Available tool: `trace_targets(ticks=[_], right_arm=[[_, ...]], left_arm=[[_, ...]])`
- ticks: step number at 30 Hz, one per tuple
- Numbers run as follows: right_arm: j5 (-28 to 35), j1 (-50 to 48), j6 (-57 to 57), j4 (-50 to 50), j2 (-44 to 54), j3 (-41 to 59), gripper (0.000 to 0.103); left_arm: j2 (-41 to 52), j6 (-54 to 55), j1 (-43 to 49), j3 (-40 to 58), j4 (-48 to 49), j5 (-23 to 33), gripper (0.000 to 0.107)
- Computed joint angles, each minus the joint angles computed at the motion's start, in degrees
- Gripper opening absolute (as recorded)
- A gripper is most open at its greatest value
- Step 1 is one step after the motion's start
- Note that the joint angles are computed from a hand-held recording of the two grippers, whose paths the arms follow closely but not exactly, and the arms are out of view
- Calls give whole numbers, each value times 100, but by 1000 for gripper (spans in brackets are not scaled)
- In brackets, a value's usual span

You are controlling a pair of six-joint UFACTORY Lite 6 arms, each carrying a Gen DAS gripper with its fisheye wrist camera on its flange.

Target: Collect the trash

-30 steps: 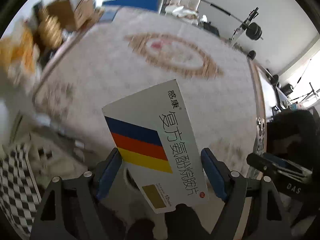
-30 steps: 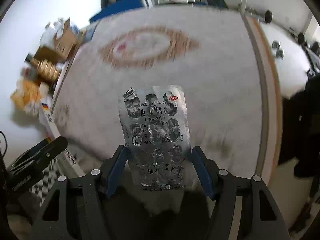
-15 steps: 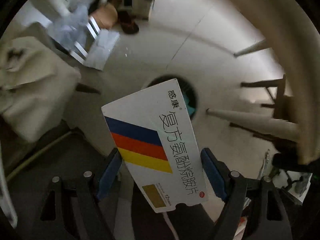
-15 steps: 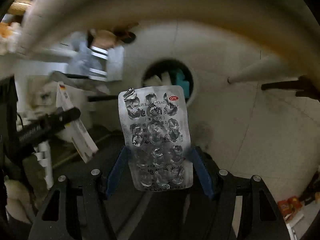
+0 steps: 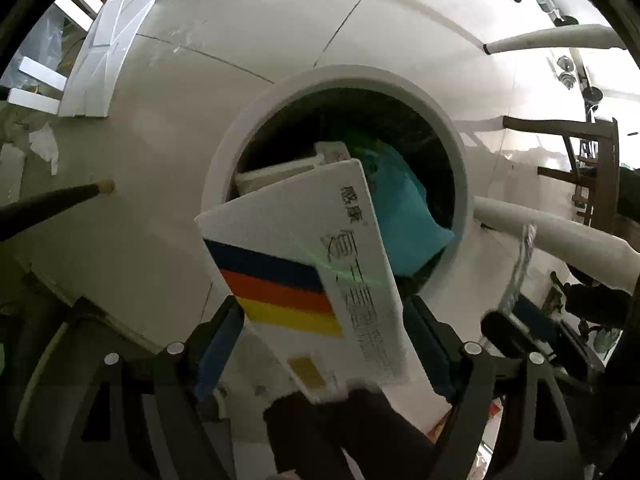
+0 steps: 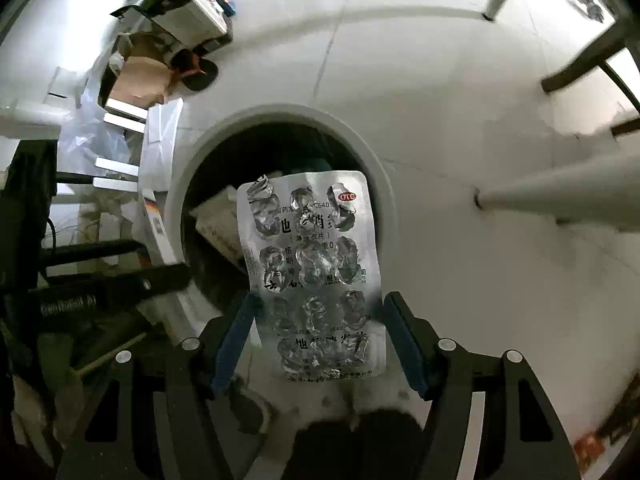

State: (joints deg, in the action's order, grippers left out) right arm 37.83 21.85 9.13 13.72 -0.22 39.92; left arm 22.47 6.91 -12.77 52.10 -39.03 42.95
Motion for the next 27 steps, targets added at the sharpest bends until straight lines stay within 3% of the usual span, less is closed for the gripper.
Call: trace_targets(ticks=[1,2,4,9,13,20,25,27], right_arm=[[-138,-23,-151,140,192,34,70],[-215,-71,-321,313,358,62,71],[-353,-117,-547,579,557,143,103],[-108,-48,-296,217,29,96,103],[601,156,231,-317,-770,56,103],[3078,650,1441,-1110,-2409,904,103],[5489,669,1679,-1040,-2156,3526,103],[6115,505,1588,-898,-1979,4725,103]], left_arm=[[-11,34,14,-25,-69,-42,98],[-94,116,82,-134,-90,-80,99],[-491,-22,285,-405,233,-93,100],[-1945,-1680,219,-1071,1904,-75,100],[-3221,-3142,-218,-1274,3212,710,100],[-4287,-4577,-1483,32,3790,3059,100],[-3547,-5177,-2140,2644,3773,5006,100],[-3185,-5242,-2372,3844,3796,5617,100]])
